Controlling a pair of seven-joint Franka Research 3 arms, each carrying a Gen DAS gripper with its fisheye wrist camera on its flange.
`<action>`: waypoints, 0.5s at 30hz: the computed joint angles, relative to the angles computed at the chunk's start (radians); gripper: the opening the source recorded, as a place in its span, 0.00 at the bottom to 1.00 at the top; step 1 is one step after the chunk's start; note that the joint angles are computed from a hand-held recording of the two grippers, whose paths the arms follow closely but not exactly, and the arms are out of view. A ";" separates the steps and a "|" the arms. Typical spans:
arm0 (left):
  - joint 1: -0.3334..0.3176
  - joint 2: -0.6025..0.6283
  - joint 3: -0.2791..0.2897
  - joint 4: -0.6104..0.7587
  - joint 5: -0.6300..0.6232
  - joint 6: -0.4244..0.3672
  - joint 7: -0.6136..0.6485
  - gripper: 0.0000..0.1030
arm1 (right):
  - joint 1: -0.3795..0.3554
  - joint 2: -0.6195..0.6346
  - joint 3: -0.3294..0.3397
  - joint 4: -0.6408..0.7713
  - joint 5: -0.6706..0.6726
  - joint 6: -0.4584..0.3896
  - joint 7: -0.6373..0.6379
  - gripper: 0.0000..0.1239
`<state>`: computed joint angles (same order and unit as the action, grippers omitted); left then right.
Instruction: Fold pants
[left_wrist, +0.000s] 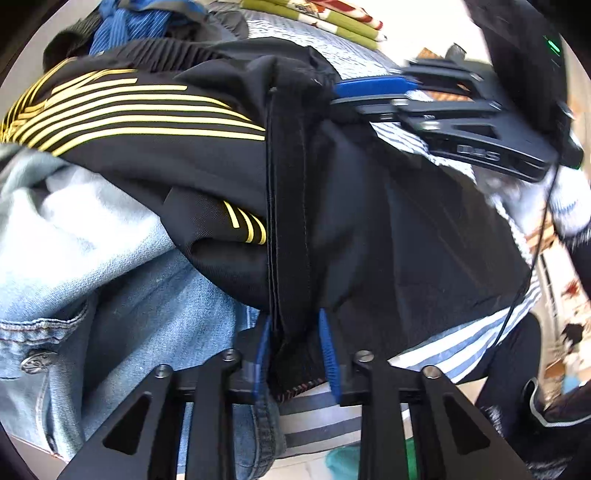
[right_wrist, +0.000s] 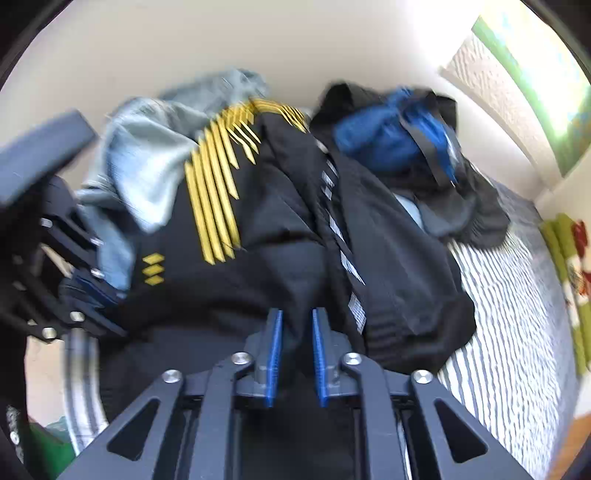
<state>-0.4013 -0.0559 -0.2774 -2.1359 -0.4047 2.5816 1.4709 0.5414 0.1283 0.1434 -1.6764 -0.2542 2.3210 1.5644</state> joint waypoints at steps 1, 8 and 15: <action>0.000 0.007 -0.001 0.003 0.002 0.006 0.002 0.31 | -0.006 -0.021 -0.003 -0.025 0.019 0.022 0.016 0.16; 0.002 0.004 -0.006 -0.004 -0.027 0.045 -0.023 0.10 | -0.092 -0.373 0.014 -0.379 0.161 0.195 0.185 0.17; -0.035 -0.101 0.005 0.015 -0.032 0.085 -0.071 0.05 | -0.231 -0.832 0.068 -0.756 0.246 0.084 0.412 0.20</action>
